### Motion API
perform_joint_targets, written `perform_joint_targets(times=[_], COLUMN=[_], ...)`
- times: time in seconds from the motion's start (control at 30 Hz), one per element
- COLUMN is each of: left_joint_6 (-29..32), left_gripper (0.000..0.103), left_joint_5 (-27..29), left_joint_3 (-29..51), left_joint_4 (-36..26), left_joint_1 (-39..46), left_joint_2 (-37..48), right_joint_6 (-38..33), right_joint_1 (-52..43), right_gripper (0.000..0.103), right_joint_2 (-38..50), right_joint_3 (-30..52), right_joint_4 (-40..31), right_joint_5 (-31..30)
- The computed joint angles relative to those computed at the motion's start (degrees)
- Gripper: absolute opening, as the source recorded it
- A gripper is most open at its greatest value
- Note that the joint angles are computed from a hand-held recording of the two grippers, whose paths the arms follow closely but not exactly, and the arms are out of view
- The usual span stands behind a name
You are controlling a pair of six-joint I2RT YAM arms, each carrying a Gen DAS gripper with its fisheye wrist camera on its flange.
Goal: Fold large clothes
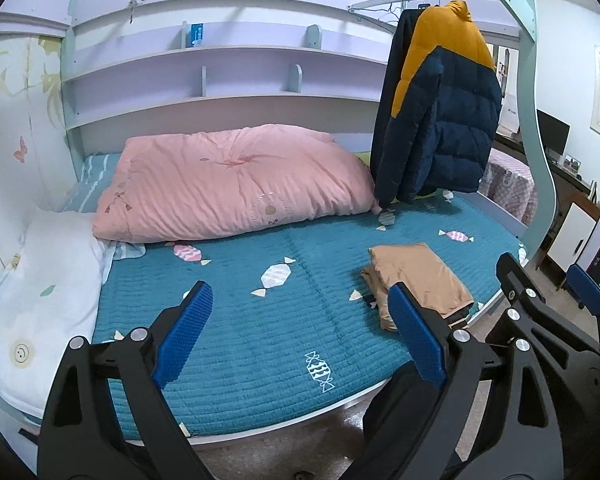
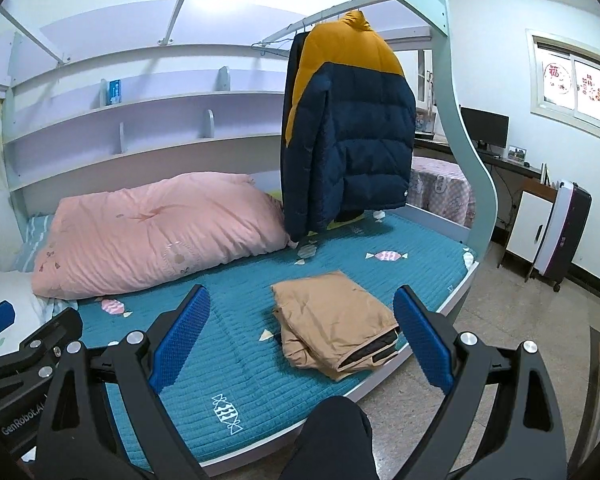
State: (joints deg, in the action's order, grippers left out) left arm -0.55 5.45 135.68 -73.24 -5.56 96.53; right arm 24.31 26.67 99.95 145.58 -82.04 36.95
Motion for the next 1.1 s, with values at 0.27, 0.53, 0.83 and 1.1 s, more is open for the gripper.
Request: perform_joint_targets(times=[0.27, 0.53, 0.83, 1.1], left_joint_6=[0.6, 0.1, -0.4, -0.2], left_gripper=[0.090, 0.090, 0.090, 0.090], left_joint_5=[-1.1, -1.5, -2.1, -2.5], left_joint_3=[-0.4, 1.4, 2.1, 1.8], left_joint_4=[0.4, -1.4, -2.2, -1.9], left_joint_1=[-0.6, -1.1, -1.3, -1.5], left_joint_2=[-0.3, 0.6, 1.5, 1.3], right_joint_6=[0.1, 0.4, 1.1, 1.5], right_joint_1=[0.5, 0.8, 0.5, 0.7], right_gripper=[0.090, 0.090, 0.090, 0.090], right_joint_2=[0.8, 3.9, 5.3, 5.6], right_joint_3=[2.2, 8.1, 10.2, 10.5], right_joint_4=[-1.4, -4.9, -6.7, -7.2], right_joint_5=[0.7, 1.3, 0.3, 0.2])
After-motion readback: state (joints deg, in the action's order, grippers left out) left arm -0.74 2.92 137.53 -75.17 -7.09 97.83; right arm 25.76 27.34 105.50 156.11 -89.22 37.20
